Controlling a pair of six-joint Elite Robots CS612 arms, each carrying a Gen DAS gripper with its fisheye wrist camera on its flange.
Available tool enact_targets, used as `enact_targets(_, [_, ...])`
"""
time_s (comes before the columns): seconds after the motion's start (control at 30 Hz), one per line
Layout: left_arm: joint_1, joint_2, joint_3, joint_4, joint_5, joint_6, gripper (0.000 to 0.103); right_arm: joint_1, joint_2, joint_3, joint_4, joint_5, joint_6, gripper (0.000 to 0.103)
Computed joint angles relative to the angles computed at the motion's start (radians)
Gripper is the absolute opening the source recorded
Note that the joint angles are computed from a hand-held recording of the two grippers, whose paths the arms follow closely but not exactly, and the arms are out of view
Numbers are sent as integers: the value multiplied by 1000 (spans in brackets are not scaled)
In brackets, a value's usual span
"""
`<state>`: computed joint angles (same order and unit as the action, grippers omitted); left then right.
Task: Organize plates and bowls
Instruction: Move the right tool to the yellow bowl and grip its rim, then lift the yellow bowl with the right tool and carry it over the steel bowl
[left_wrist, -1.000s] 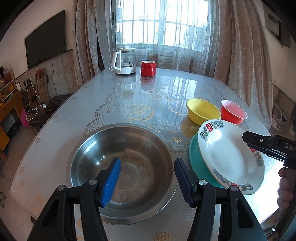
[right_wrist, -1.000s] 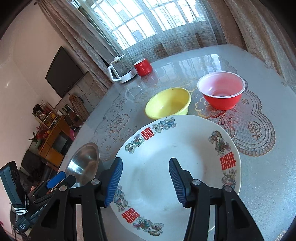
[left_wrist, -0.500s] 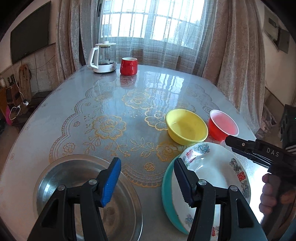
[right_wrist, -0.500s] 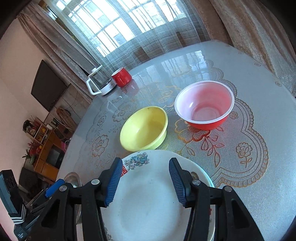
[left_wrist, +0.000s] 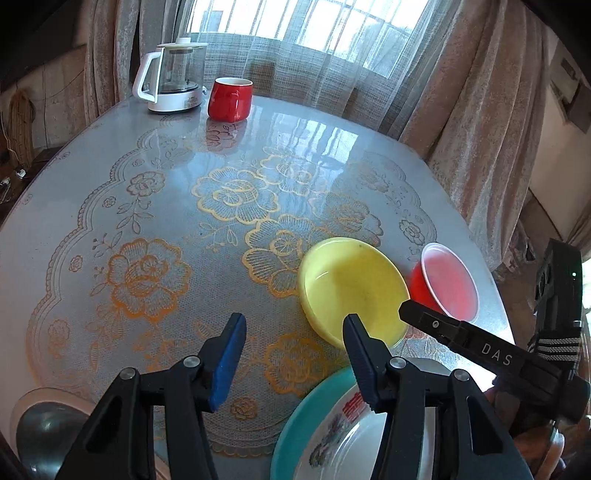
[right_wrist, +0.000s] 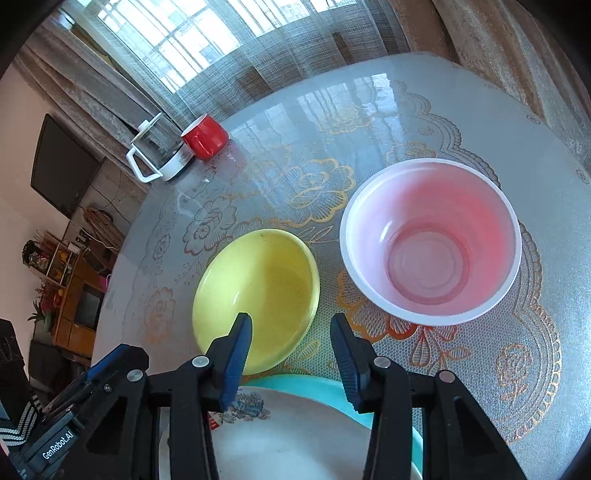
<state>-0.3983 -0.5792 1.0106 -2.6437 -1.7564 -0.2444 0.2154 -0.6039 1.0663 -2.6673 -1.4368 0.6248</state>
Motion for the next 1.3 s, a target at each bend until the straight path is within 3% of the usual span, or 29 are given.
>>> enact_targets(0.13, [4, 44, -79, 75, -32, -27, 41, 0, 13, -24, 45, -5, -12, 36])
enact_targets(0.23, [5, 66, -113, 95, -63, -28, 35, 0, 24, -40, 71, -6, -18, 28])
enact_targets(0.37, [4, 86, -140, 121, -97, -15, 21, 3, 33, -51, 80, -9, -31, 20])
enact_targets(0.67, [13, 39, -69, -2, -72, -6, 21, 12, 31, -65, 23, -13, -63, 18])
enact_targets(1.3, [31, -145, 277, -306, 12, 25, 21, 66, -24, 8, -101, 42, -136, 18])
